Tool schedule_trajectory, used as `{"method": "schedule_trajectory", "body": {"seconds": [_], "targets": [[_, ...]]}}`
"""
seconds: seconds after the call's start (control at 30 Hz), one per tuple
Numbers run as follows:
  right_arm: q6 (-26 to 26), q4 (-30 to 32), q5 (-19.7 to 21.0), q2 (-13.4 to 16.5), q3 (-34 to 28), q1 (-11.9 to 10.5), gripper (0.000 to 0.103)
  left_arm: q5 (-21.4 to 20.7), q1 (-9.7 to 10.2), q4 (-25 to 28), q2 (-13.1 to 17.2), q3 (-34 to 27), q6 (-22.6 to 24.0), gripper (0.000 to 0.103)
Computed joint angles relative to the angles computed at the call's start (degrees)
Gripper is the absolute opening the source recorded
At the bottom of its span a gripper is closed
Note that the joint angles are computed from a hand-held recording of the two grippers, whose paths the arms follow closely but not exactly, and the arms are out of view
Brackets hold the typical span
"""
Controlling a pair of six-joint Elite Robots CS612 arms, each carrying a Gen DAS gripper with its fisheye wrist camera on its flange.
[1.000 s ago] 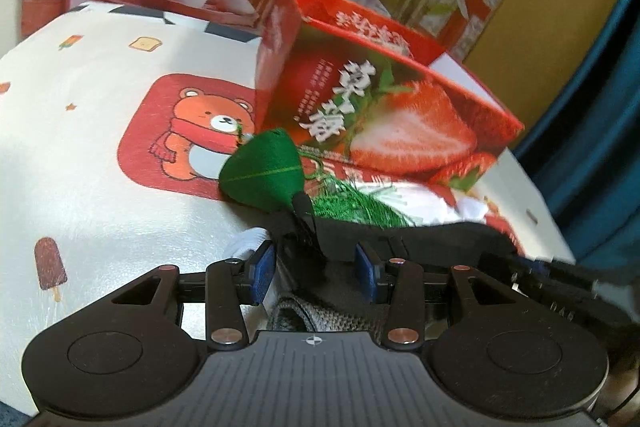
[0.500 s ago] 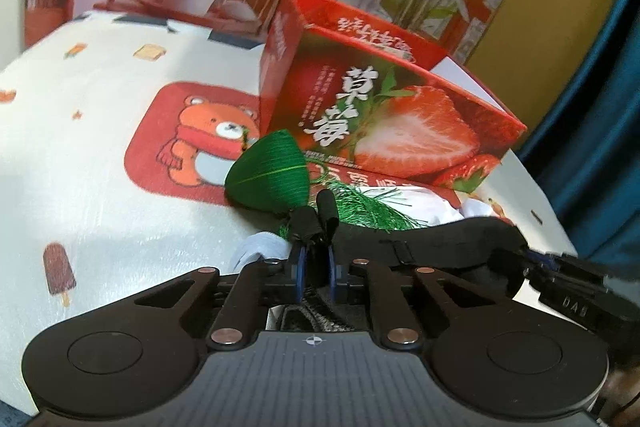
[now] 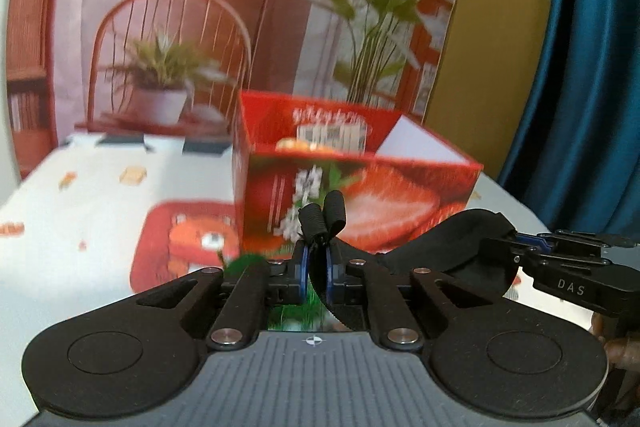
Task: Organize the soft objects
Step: 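Lift the black eye mask into the red box and open both grippers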
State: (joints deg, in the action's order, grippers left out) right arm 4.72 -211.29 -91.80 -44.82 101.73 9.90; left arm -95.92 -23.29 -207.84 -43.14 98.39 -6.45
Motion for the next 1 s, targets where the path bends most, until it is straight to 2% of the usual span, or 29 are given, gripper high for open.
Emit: {"method": "schedule_trajectory", "body": {"seconds": [0.23,0.47,0.57,0.7,0.8,0.93,1.0], "targets": [[-3.5,-0.8,0.7,-0.1,-3.4,-0.7,0.013,1.1,-0.55,-2.4,0.1,-3.7,3.3,0.009],[-6.5,0.6,0.8,1.1,-9.9,-1.8,0.013,4.6,-1.41,-2.1,2.5,-11.3,6.0,0.009],[-8.4,2.7,-0.2,2.4,-13.7,-2.1,0.013,7.0,-1.82,1.0,3.8,-15.1,6.7,0.009],[-9.1,8.2,-1.7,4.7,-19.2,-2.4,0.013,9.1,-2.00,9.3,5.4,-20.2,4.7,0.009],[-8.6,12.1,-2.7,6.1,-22.1,-2.6,0.013,10.2,-2.34,13.8,6.6,-23.0,5.6,0.009],[-9.0,16.5,-3.5,7.3,-23.9,-2.7,0.013,9.6,-2.34,20.5,7.7,-25.5,5.8,0.009],[-7.6,19.2,-3.1,7.4,-24.4,-2.9,0.013,8.6,-2.09,23.1,7.9,-25.9,4.9,0.009]]}}
